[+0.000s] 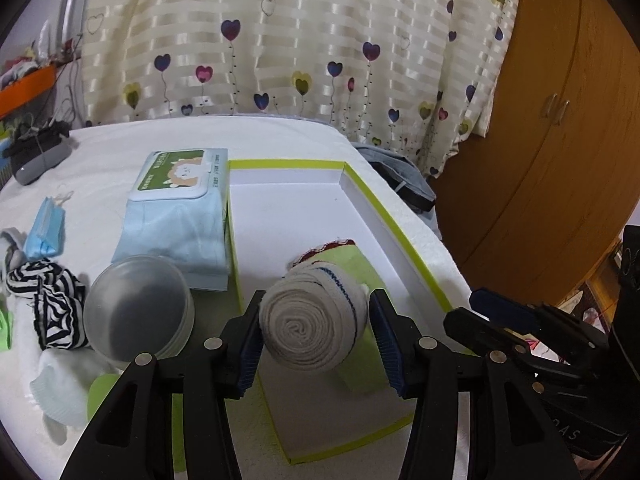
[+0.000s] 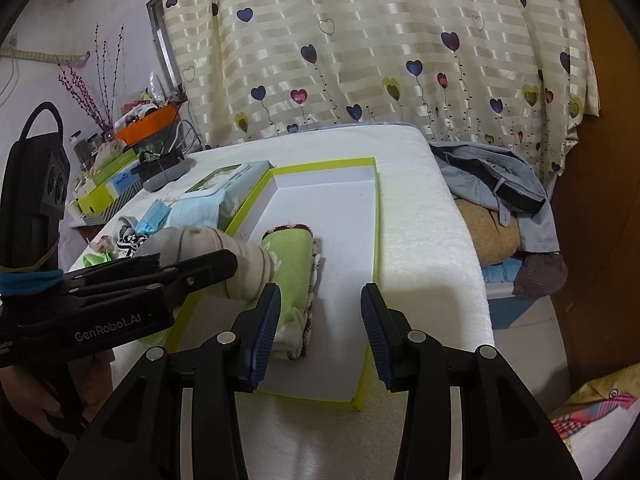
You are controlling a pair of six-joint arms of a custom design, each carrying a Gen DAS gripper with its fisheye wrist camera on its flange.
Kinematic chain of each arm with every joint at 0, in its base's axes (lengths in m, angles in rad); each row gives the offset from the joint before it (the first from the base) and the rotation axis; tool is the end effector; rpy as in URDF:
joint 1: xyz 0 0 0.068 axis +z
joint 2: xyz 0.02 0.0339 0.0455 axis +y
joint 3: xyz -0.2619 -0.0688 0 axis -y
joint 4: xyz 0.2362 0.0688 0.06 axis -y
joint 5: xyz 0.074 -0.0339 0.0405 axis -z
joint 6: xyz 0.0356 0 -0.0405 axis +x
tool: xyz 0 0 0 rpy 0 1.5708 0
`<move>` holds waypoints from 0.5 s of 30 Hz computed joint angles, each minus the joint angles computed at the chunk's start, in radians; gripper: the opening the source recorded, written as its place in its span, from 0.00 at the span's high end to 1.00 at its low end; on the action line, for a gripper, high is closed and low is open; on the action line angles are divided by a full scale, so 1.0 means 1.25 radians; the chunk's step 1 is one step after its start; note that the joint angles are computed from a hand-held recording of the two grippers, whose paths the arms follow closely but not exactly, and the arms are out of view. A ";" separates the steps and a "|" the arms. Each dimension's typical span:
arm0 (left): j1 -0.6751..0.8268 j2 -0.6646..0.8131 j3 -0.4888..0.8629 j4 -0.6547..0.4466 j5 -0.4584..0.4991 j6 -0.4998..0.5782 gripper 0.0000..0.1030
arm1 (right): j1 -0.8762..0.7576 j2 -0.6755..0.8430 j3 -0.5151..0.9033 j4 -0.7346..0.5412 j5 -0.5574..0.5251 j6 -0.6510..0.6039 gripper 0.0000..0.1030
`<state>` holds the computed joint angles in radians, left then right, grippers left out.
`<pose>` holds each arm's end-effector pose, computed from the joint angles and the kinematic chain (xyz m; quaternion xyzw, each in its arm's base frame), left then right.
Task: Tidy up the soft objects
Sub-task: 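Carry both sock rolls into the yellow-green box and open both grippers, then lift both grippers out of the box back toward the table items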
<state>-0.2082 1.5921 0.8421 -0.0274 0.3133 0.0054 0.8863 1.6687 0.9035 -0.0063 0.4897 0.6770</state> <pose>0.3071 -0.0761 0.1826 0.1571 0.8994 -0.1818 0.3651 0.2236 0.2475 0.1803 0.0004 0.8987 0.1074 0.4252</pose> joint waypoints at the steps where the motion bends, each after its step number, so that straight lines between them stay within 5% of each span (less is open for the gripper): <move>1: 0.004 -0.003 -0.002 -0.001 0.009 -0.001 0.50 | 0.000 -0.001 -0.001 0.001 0.000 0.002 0.58; 15: 0.079 -0.121 -0.082 -0.037 0.109 0.026 0.48 | 0.027 -0.016 0.003 -0.031 0.024 0.028 0.58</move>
<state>-0.1090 1.4404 0.7395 -0.0742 0.4490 0.0385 0.9204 1.6491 0.9068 -0.0450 0.5196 0.7119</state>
